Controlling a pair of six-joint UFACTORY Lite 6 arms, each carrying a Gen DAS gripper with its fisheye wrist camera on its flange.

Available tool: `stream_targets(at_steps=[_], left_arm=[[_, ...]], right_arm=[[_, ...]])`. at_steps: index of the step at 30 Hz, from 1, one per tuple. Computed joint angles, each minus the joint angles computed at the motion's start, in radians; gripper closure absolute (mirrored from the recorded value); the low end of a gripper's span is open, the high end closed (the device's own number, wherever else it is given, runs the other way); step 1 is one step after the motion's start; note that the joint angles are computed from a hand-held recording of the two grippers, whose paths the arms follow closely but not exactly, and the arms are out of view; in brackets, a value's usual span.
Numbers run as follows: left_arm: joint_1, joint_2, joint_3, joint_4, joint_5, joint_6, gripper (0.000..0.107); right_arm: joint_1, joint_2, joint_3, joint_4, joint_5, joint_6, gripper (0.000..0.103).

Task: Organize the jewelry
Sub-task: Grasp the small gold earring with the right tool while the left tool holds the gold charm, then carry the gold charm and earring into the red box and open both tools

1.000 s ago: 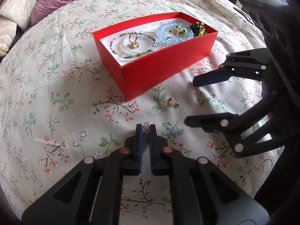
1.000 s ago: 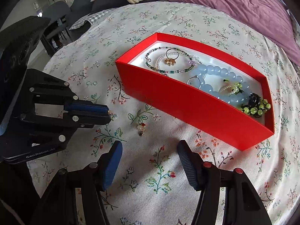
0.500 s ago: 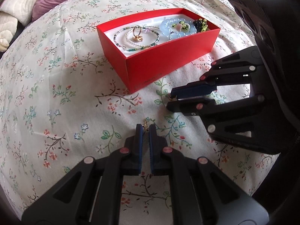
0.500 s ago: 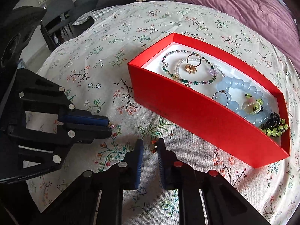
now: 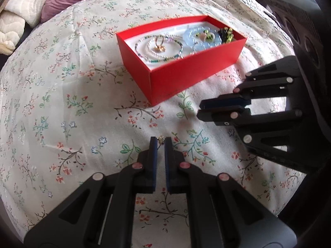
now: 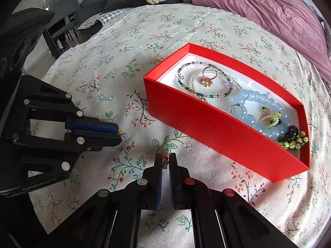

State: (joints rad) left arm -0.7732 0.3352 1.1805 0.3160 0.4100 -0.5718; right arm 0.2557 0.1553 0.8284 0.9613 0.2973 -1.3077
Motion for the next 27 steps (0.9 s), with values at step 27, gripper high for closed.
stream_targets(at_steps=[27], left_arm=[[-0.001,0.204,0.470,0.135,0.097,-0.218,0.099]], right_arm=[[-0.221,-0.111,0.216,-0.074,0.136,0.227,0.097]])
